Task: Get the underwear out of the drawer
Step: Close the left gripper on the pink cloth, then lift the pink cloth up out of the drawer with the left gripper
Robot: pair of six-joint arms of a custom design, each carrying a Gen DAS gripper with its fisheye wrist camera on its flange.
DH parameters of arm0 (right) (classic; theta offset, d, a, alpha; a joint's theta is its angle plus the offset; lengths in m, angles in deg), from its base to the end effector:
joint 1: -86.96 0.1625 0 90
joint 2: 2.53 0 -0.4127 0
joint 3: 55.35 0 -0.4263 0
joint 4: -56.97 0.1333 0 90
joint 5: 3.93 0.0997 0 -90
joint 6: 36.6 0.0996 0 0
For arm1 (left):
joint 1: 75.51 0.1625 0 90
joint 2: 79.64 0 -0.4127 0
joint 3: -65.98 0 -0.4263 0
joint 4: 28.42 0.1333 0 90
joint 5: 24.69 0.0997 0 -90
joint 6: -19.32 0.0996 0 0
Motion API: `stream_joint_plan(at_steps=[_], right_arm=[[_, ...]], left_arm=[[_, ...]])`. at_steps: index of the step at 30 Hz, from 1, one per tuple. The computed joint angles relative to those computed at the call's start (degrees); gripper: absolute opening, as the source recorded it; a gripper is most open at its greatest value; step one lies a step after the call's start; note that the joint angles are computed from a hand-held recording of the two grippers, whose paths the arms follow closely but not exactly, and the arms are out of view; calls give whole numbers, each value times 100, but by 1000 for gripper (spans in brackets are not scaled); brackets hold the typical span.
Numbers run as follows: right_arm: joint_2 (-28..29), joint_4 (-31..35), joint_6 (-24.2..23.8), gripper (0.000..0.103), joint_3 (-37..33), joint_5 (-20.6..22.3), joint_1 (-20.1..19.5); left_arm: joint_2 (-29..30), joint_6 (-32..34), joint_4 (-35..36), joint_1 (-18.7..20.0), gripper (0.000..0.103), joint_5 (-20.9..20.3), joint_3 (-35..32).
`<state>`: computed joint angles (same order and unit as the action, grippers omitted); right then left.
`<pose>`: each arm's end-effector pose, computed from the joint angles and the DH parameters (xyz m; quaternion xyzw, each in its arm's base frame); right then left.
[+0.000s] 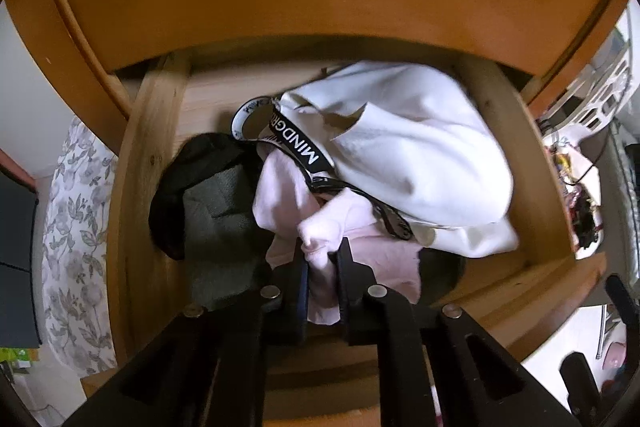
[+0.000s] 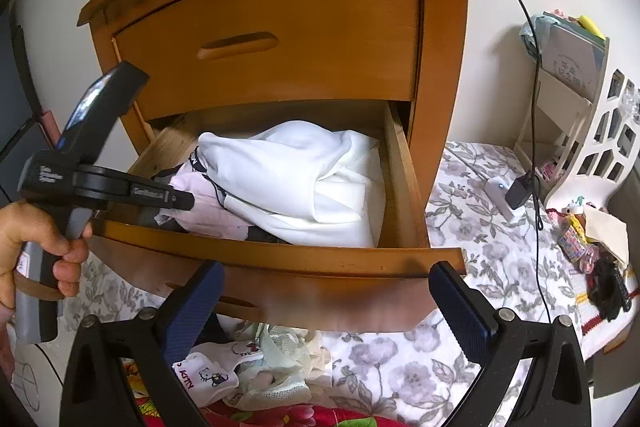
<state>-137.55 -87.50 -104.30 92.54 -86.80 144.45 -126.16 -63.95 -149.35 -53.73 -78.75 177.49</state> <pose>-0.0190 -0.3008 0.3516 0.3031 -0.8827 0.2719 0.2346 -0.3947 -0.3642 -0.0470 -0.0295 0.9135 -0.2173 0.3426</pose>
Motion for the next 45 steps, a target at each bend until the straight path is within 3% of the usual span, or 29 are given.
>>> stream_joint_plan(at_steps=[14,23,36,45], right_arm=[[-348,345,-38,103,-28,260,-241],[-675,691,-112,103,-51,466,-382],[-1267,1359,-322,103,-83,847,-691],[-1662,1903,-552,103,-155,1177,-997]], left_arm=[[-509,-250,-119,-648,9,624,143],[-824,-526,399,-1044,9,1251,102],[-1006,-1129,1565,-1639,9,2011,-257],[-944,-2075,3062,-2074,9,2585,-797]])
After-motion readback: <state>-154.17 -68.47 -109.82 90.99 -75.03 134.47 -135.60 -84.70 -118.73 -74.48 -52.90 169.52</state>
